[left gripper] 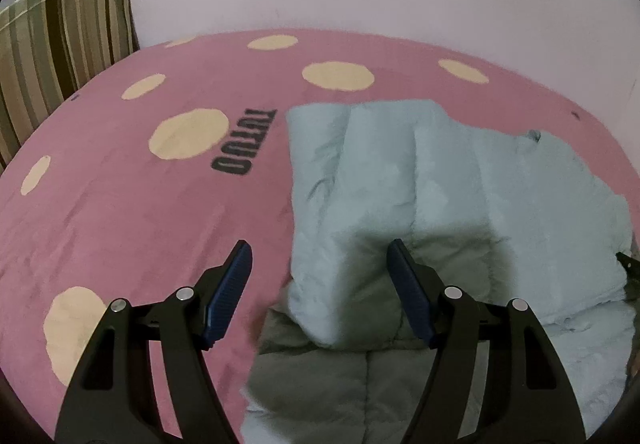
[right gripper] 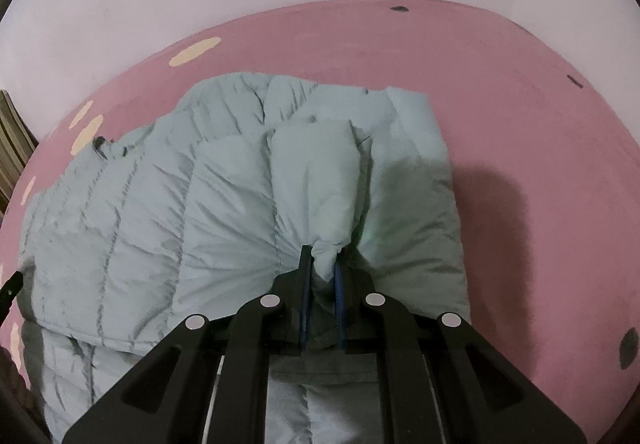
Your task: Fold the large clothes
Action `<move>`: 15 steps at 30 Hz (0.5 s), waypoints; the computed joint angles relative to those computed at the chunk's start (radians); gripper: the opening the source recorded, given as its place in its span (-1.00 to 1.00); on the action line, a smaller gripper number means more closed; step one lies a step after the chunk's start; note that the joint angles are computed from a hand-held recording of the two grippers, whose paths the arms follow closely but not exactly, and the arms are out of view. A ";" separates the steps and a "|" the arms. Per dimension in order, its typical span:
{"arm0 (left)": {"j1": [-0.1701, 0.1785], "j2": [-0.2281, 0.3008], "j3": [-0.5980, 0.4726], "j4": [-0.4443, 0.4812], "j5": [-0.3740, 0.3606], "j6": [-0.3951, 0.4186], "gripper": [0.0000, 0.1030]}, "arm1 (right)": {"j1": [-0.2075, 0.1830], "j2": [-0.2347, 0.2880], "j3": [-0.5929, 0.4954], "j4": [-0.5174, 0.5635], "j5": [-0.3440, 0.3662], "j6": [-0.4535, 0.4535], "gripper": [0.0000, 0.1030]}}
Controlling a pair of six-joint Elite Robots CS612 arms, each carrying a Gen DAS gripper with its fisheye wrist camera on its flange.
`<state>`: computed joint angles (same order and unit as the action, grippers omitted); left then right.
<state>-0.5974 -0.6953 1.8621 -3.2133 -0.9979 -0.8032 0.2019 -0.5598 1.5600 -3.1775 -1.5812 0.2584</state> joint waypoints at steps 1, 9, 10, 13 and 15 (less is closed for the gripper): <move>0.000 0.002 -0.003 0.011 -0.002 0.001 0.35 | -0.001 0.002 0.000 -0.003 0.002 0.000 -0.81; 0.002 -0.017 0.015 -0.008 -0.018 -0.005 0.35 | -0.002 -0.034 0.038 -0.046 -0.004 -0.002 -0.30; -0.001 -0.024 0.020 -0.038 -0.001 0.003 0.35 | 0.003 -0.043 0.049 -0.086 -0.029 -0.005 -0.19; -0.001 -0.026 0.000 -0.064 0.024 0.039 0.35 | 0.016 -0.052 0.041 -0.137 -0.055 -0.010 -0.08; 0.007 -0.013 -0.037 -0.044 0.018 0.065 0.35 | 0.018 -0.044 0.009 -0.121 -0.020 -0.010 -0.08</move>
<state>-0.5903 -0.7082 1.8247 -3.2570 -0.9797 -0.7378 0.2203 -0.6043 1.5686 -3.2987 -1.6017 0.2489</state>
